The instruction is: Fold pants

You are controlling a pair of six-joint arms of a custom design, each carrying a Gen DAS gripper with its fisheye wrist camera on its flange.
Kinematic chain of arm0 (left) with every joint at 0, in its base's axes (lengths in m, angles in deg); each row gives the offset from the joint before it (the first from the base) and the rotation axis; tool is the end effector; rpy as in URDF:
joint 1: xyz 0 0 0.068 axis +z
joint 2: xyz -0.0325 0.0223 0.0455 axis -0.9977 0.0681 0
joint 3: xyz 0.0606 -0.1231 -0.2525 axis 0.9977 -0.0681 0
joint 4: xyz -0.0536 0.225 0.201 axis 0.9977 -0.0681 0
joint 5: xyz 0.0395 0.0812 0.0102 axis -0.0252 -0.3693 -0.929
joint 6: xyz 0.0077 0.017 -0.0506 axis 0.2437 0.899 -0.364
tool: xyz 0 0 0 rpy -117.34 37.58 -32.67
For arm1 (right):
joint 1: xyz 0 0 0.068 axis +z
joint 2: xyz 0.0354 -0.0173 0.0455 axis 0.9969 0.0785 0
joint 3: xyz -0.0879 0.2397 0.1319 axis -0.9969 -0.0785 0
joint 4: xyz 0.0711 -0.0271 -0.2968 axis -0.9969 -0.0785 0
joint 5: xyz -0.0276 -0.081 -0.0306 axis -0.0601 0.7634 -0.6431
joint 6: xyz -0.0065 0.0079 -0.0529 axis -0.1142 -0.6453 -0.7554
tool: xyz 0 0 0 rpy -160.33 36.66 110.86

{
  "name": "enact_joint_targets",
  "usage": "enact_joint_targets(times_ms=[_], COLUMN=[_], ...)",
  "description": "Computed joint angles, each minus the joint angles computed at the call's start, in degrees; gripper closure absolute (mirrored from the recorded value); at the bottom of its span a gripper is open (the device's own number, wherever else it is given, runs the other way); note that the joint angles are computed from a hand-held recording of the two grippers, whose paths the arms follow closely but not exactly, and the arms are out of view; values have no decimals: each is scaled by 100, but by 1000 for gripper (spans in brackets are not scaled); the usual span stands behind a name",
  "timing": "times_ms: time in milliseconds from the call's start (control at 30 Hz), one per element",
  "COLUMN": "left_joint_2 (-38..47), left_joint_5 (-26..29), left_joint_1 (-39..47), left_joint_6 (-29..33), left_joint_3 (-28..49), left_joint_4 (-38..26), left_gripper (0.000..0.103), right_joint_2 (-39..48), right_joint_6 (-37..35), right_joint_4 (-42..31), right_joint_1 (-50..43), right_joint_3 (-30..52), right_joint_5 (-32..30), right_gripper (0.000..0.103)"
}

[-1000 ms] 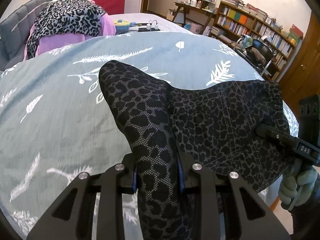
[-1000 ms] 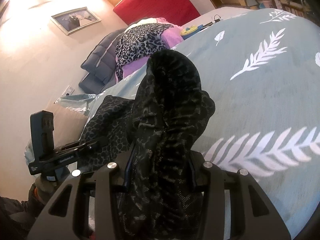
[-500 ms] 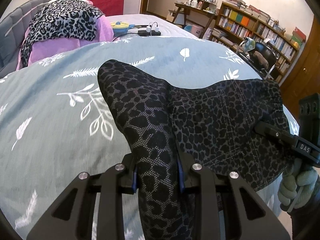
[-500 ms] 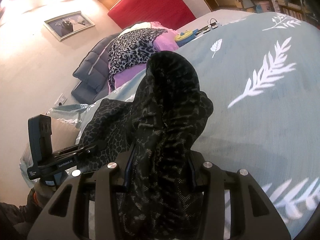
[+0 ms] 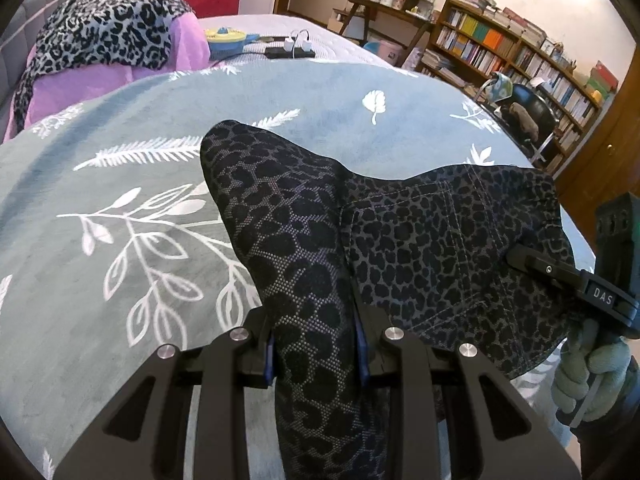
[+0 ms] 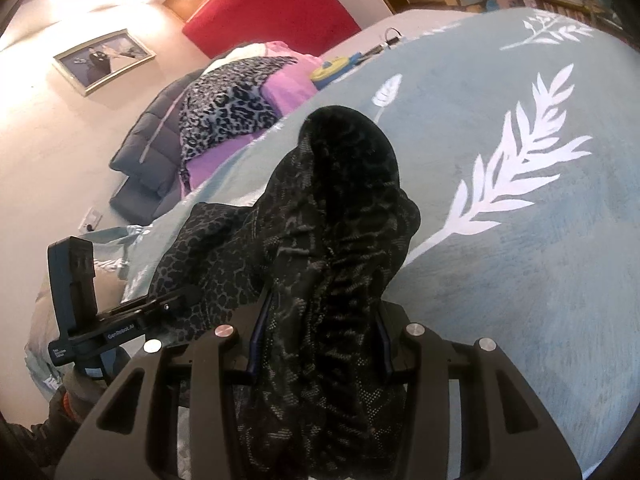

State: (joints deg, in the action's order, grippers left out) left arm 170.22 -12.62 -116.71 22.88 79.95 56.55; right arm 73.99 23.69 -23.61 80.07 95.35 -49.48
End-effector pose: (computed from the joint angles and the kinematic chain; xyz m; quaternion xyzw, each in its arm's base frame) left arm 0.3071 -0.1802 0.0705 0.0656 0.9525 -0.1158 0.2740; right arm 0.2804 -0.0037 0.0417 0.0131 0.8959 0.3367 0.2897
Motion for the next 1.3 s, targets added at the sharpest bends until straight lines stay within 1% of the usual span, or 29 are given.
enact_joint_targets(times_ms=[200, 233, 267, 300, 400, 433, 500, 533, 567, 667, 733, 833, 867, 933, 967, 1000, 1067, 1133, 1200, 1300], left_joint_2=[565, 636, 717, 783, 884, 905, 940, 951, 950, 900, 881, 849, 859, 861, 864, 866, 879, 882, 884, 889], left_joint_5=[113, 112, 72, 44, -24, -89, -82, -104, -150, -280, -432, -686, -703, -697, -678, -681, -696, -777, -832, -870], left_joint_1=[146, 155, 156, 168, 230, 242, 301, 334, 354, 358, 315, 185, 187, 196, 212, 212, 215, 180, 159, 151], left_joint_6=[32, 49, 64, 81, 68, 11, -34, -54, -75, -54, -5, 39, 34, -6, -29, -58, -73, -78, -81, -80], left_joint_3=[222, 241, 252, 250, 191, 196, 206, 210, 207, 173, 147, 143, 168, 181, 181, 204, 233, 269, 286, 311], left_joint_4=[149, 160, 185, 230, 370, 364, 352, 322, 283, 207, 210, 160, 136, 95, 89, 57, 23, -41, -80, -138], left_gripper=[73, 70, 65, 62, 48, 40, 31, 24, 19, 17, 15, 15, 15, 15, 14, 13, 13, 13, 13, 12], right_joint_2=[856, 940, 1033, 1128, 1215, 1205, 1066, 996, 884, 520, 118, -534, -820, -1145, -1270, -1311, -1335, -1176, -769, 85], right_joint_6=[-21, -23, -32, -41, -8, -6, 53, 80, 118, 306, 418, 293, 280, 310, 318, 291, 185, 101, 7, 104], right_joint_4=[76, 111, 154, 181, 256, 268, 221, 204, 193, 201, 154, 117, 95, 128, 164, 244, 435, 483, 547, 433], right_joint_1=[-60, -58, -49, -28, -19, -12, 85, 135, 214, 302, 491, 978, 1237, 1483, 1553, 1560, 1612, 1705, 1700, 1558], right_joint_3=[395, 403, 419, 446, 434, 408, 343, 314, 263, 47, -137, -431, -518, -594, -601, -588, -562, -432, -213, 343], right_joint_5=[146, 177, 224, 308, 385, 433, 662, 777, 921, 1154, 1615, 2715, 3235, 3815, 3965, 3919, 3602, 3392, 3131, 2911], right_gripper=[60, 60, 59, 59, 57, 54, 50, 48, 48, 47, 47, 46, 46, 46, 46, 46, 46, 46, 46, 46])
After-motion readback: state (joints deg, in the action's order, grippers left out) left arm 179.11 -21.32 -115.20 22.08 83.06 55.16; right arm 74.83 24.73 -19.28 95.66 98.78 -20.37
